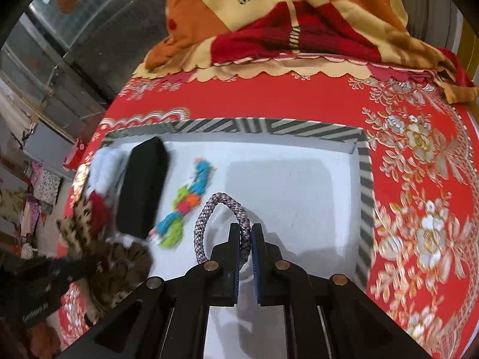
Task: Organize jewelry
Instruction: 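Lift both held items and carry them over the tray, then lower the items into the tray and open both tools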
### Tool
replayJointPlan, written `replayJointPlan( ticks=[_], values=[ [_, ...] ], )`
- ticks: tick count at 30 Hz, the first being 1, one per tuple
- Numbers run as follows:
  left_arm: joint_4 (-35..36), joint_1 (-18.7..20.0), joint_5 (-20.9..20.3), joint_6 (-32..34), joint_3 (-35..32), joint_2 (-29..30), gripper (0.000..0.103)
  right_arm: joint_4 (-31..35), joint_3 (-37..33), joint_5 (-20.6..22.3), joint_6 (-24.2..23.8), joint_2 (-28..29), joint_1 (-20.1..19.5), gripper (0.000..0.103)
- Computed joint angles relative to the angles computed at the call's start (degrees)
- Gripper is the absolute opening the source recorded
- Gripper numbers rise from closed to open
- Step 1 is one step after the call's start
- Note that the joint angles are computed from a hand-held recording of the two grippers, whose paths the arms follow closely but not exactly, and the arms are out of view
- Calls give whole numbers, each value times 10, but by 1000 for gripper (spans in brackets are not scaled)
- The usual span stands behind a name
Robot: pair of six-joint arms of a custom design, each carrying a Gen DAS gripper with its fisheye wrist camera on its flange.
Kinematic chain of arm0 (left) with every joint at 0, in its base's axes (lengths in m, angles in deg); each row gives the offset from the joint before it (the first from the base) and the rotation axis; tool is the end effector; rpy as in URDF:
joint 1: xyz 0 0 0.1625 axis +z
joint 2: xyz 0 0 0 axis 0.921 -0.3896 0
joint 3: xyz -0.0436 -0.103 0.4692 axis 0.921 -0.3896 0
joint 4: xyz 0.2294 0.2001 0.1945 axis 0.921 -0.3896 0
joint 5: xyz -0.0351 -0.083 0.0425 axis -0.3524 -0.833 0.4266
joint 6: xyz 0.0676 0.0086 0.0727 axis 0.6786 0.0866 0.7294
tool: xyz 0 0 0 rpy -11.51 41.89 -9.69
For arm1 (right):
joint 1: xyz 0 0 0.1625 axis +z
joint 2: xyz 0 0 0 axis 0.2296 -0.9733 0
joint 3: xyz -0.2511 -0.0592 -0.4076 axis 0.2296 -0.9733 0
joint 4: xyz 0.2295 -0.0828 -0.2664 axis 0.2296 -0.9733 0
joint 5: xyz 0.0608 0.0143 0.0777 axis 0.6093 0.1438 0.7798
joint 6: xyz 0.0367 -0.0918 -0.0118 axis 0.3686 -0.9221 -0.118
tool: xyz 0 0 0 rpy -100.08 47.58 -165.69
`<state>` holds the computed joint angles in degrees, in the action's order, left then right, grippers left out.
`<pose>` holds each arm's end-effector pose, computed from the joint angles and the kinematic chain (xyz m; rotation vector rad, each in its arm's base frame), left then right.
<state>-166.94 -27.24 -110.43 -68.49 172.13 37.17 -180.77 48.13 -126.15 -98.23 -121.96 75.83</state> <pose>-0.3302 -0.5203 0.0564 0.2824 2.5026 -0.2830 0.0824 -0.5367 0.2836 0.1315 -2.6214 0.4727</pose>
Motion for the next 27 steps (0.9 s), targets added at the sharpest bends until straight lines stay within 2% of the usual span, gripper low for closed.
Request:
replayJointPlan(
  ticks=[5,8,12,14,18,22,27],
  values=[
    [-1,0,7,-4,-1,2,15,3,-25,6,3,19,-12,7],
    [-4,0,10,-6,0,1,19,-3,-32,14,3,25,-18,7],
    [-11,-4,16,-9,4,-2,40,-9,-31,18,-1,25,-20,11],
    [-12,-7,17,-10,8,-6,45,-8,-27,21,1,19,-20,14],
    [-3,-19,30,-12,12,-12,46,-15,-7,27,-1,-5,-13,16],
    [4,-34,44,-20,22,-20,46,-22,18,23,-3,-32,2,26],
    [8,-52,55,-33,37,-29,46,-33,59,16,8,-73,28,30]
  ],
)
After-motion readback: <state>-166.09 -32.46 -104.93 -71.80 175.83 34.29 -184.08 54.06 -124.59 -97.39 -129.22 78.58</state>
